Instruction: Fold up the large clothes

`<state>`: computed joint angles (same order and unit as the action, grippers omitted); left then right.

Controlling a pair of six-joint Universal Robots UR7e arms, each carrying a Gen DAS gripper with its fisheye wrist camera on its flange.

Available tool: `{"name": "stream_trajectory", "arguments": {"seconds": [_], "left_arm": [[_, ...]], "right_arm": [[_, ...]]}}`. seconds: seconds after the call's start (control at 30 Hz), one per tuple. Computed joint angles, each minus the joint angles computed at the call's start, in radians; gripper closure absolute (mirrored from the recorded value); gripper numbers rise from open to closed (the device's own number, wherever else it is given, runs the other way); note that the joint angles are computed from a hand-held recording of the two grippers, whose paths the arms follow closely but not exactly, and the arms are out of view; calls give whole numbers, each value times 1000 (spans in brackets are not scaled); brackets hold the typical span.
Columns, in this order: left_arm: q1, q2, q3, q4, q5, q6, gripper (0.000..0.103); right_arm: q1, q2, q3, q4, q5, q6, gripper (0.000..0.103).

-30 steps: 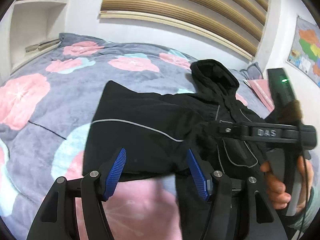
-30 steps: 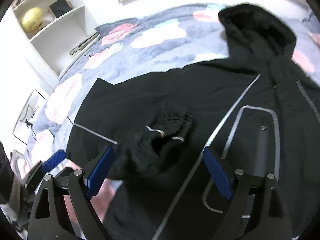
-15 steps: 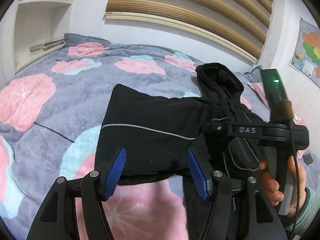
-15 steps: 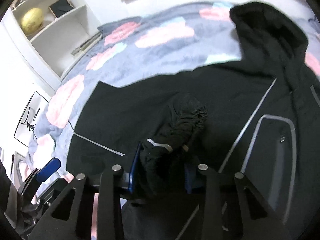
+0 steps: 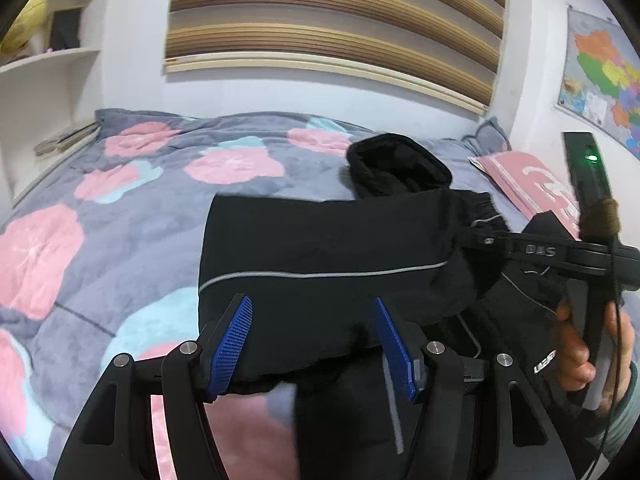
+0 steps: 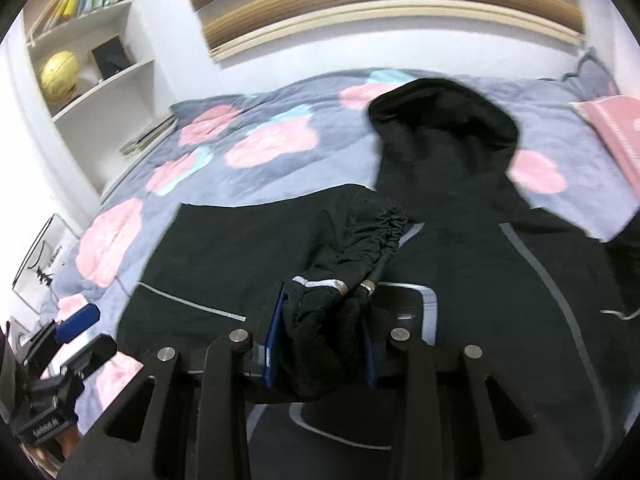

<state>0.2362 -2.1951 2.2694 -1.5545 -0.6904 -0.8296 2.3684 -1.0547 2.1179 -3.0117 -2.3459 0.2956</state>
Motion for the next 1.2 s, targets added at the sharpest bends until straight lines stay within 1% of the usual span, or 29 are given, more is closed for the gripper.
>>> {"name": "stream_trajectory", "arguments": {"seconds": [0.17, 0.27, 0.3, 0.4, 0.47, 0.57, 0.63, 0.67, 0.73, 0.77, 0.8, 0.83, 0.9, 0.93, 0.97, 1.0, 1.07, 1.13, 1.2], "left_arm": [[65, 115, 13, -225, -71, 89, 38], [113, 197, 17, -371, -136, 138, 38], [122, 218, 19, -401, -151, 146, 38], [173, 305, 20, -513, -227, 210, 39], [200, 366, 24, -569, -276, 243, 40], [217, 449, 25, -582, -291, 253, 40], [223, 498, 30, -572, -279, 250, 40], [235, 530, 32, -569, -277, 247, 40], [265, 571, 32, -546, -289, 234, 40], [291, 600, 23, -524, -304, 218, 40], [306, 612, 23, -522, -309, 213, 40], [311, 616, 26, -533, -306, 213, 40], [305, 616, 20, -519, -299, 209, 40], [295, 613, 17, -506, -293, 205, 40], [280, 605, 17, -495, -284, 203, 40], [268, 597, 17, -492, -279, 201, 40], [240, 565, 23, -534, -304, 217, 40], [213, 548, 29, -597, -327, 234, 40], [196, 556, 22, -632, -347, 239, 40]], "right_arm": [[-22, -157, 86, 28, -88, -14, 68], [-43, -254, 137, 42, -123, -33, 68], [-52, -282, 151, 44, -132, -45, 68], [-84, -364, 195, 64, -144, -71, 68], [-122, -424, 223, 107, -121, -91, 68], [-187, -478, 275, 111, -105, -121, 68], [-249, -507, 318, 87, -75, -141, 68], [-265, -511, 333, 77, -71, -142, 68], [-331, -528, 373, 59, -51, -153, 67], [-364, -536, 385, 70, -36, -151, 67], [-392, -536, 392, 81, -22, -148, 66], [-430, -554, 402, 115, 6, -138, 66], [-458, -591, 426, 118, 41, -159, 64], [-453, -610, 428, 134, 39, -161, 63], [-434, -636, 423, 176, 26, -142, 59], [-407, -654, 418, 207, 10, -116, 55], [-333, -666, 404, 230, -52, -76, 52], [-237, -645, 379, 210, -104, -82, 52], [-172, -591, 343, 213, -133, -82, 52]]}}
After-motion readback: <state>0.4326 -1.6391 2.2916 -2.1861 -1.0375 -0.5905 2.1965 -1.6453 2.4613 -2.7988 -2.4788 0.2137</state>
